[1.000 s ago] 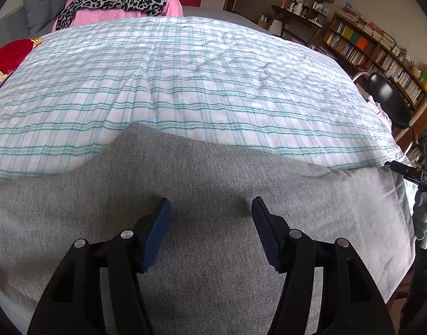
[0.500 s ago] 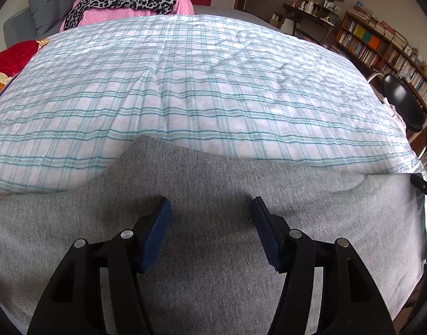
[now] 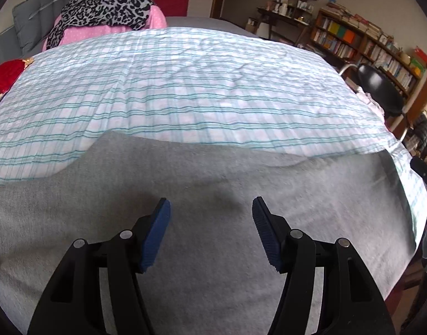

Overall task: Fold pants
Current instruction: 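Lift the pinched edge with the right gripper and fold it over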

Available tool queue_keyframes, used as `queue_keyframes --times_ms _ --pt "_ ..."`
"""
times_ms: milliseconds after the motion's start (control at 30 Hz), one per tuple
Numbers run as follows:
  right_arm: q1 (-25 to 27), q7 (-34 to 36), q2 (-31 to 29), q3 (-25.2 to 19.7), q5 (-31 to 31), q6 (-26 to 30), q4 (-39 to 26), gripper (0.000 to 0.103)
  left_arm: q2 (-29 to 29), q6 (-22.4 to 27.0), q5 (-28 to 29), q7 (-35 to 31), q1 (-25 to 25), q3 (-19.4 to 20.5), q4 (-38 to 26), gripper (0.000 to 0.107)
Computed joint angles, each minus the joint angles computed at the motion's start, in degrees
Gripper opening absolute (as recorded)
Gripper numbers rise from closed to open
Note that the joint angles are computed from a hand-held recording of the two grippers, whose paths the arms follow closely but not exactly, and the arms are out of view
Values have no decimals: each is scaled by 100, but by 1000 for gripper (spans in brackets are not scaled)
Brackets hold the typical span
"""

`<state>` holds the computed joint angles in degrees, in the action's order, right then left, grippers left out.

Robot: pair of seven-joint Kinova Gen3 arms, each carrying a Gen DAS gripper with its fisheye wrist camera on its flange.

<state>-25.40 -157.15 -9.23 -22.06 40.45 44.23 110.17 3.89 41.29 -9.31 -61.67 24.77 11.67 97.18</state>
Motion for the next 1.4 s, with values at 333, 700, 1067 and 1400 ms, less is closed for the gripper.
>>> queue_keyframes --times_ms 333,700,1067,1400 --pt "-386 -1820 -36 -490 533 -52 1002 37 -288 -604 -68 -133 528 594 605 63" --pt "461 -4034 -1226 -1872 802 -77 1715 40 -199 -475 -1118 685 1084 600 598 69" --pt "24 -5334 -2261 -1867 -152 -451 2544 46 664 -474 -1186 265 1840 655 -466 69" --pt "1207 -5512 -2595 -2325 -447 -2031 2962 49 899 -718 -1751 686 2676 123 -239 71"
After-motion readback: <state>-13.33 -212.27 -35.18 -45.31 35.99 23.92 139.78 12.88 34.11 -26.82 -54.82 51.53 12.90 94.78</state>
